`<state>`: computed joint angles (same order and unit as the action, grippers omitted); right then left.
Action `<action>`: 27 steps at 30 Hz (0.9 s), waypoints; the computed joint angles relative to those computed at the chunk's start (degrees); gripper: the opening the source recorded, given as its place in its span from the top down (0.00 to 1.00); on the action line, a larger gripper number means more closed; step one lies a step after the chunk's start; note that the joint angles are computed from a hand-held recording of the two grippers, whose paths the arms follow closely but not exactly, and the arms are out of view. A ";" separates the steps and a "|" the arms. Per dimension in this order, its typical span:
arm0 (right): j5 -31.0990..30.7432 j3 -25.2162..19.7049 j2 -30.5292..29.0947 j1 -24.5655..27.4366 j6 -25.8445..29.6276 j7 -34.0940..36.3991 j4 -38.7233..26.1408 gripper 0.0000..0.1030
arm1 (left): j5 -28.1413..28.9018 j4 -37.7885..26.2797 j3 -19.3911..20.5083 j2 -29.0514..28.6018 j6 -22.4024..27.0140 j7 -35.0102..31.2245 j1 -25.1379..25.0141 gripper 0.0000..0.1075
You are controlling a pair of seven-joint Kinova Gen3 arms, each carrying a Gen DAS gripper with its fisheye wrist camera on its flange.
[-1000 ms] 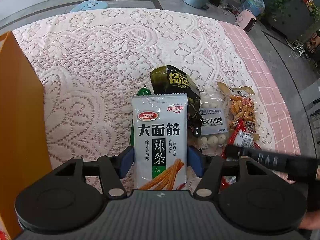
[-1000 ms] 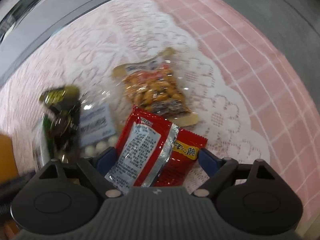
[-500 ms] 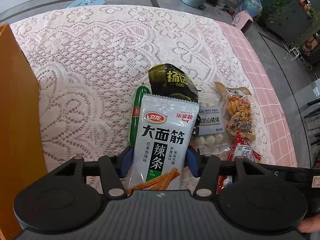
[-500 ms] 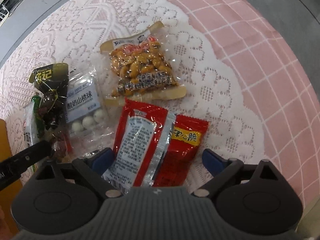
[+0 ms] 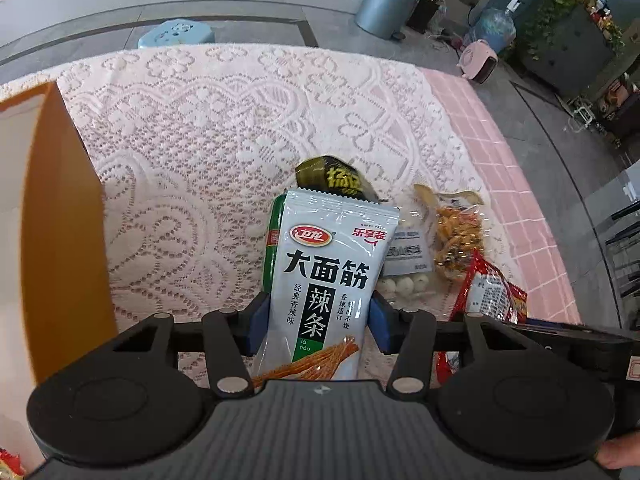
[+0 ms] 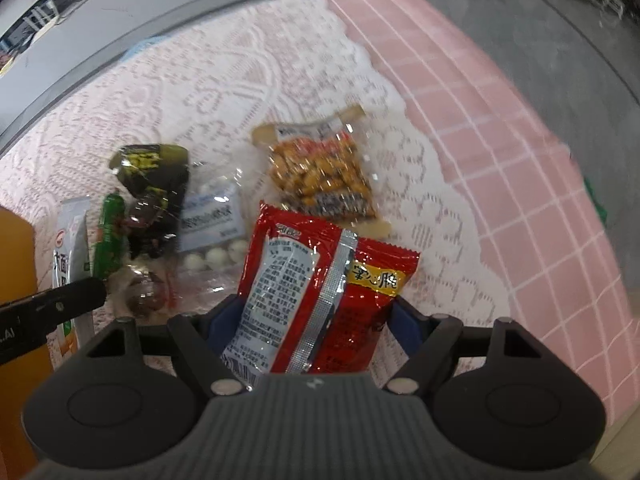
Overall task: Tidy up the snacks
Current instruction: 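Grasp the white spicy strip bag with the left tool while the right tool grasps the red packet, then carry both packets into the box and open both tools to release them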
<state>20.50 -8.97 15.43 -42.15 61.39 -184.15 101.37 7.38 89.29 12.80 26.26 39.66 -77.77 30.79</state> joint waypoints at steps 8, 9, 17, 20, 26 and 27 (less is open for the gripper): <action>4.60 -1.96 -2.80 -2.67 5.65 2.49 -3.10 0.26 | 4.22 1.53 1.98 -6.16 1.54 -4.07 -3.07 0.46; 5.20 -2.26 -2.87 -3.11 6.60 2.85 -3.79 0.26 | 4.90 1.68 2.10 -7.03 1.84 -4.61 -3.52 0.46; 9.23 -4.22 -3.57 -6.61 10.40 5.52 -9.32 0.26 | 7.48 3.40 0.79 -14.89 5.08 -7.38 -6.78 0.46; 11.15 -4.71 -2.84 -8.37 11.13 7.40 -12.61 0.26 | 7.45 4.51 -0.16 -17.91 5.68 -8.58 -8.17 0.46; 14.53 -4.48 0.48 -12.41 10.40 13.66 -20.49 0.26 | 4.12 6.21 -2.25 -22.03 7.61 -8.34 -10.61 0.46; 14.49 -4.27 1.20 -12.87 9.80 14.94 -21.79 0.26 | 3.74 6.39 -2.56 -22.35 8.23 -8.55 -11.17 0.46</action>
